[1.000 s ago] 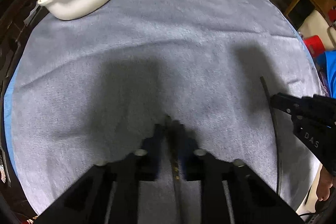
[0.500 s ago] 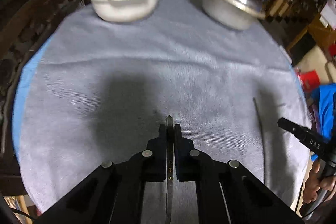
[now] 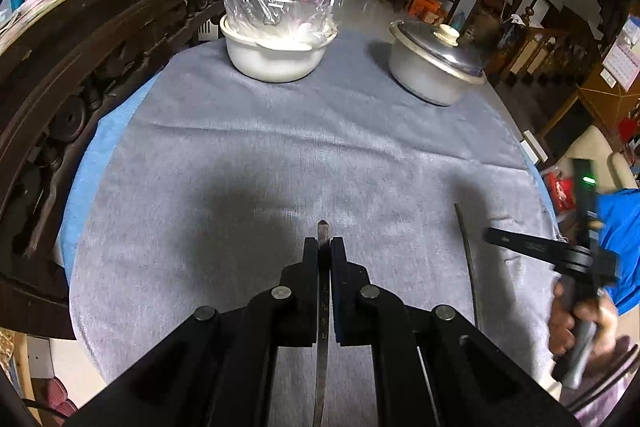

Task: Organize utensils
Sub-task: 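Close the left gripper on a chopstick while the right gripper grasps another, then lift the held chopsticks with both grippers and carry them toward the metal cup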

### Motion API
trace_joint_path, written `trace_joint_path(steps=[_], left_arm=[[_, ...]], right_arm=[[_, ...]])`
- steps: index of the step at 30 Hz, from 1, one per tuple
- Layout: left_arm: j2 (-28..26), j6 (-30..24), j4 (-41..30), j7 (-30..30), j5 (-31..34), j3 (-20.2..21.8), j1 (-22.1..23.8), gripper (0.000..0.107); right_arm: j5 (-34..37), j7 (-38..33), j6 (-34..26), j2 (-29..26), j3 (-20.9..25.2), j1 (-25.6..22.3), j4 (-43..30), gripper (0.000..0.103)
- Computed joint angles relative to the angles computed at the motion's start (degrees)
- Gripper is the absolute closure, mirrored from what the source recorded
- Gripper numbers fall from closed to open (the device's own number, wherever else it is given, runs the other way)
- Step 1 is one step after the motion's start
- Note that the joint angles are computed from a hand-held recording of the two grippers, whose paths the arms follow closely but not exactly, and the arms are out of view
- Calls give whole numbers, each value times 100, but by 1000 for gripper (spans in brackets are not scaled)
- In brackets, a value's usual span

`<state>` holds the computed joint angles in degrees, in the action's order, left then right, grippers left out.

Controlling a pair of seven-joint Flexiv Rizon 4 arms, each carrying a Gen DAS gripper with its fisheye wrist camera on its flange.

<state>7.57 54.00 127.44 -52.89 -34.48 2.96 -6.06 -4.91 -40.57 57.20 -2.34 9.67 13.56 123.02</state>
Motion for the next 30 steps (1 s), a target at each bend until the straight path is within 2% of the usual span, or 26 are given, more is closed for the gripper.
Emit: trace_joint_path(steps=[3,6,9,12,16,19,21,27,30], left_arm=[[134,58,31,176,-157,41,-39,101],[256,117,69,360,-340,82,-99,101],[389,136,123,542,-572,128,-173,101],[538,165,193,657,-778,168,-245,101],[845,388,378,755,-978,219,-348,101],[1108,526,530,781,-1026,285,-434,101],[1281,670,643,821,-1020,322,-492,101],[1693,882,902,782,-1016,479,-663,101],[1839,986,1018,735,-971,516,-709,101]], right_arm=[[-307,75,-251,-295,-91,28,-261,100],[-220,-108,-643,-591,-115,31,-588,99],[-633,127,-860,-682,-179,90,-642,95],[-1038,292,-779,-713,-206,147,-572,95],[-1513,508,-886,-757,-227,241,-579,101],[-1592,748,-642,-684,-224,213,-426,102],[-1496,907,-118,-503,-209,114,-141,102],[-2072,1772,909,368,-141,-140,826,102],[-2107,1898,994,663,-27,-238,1024,102]])
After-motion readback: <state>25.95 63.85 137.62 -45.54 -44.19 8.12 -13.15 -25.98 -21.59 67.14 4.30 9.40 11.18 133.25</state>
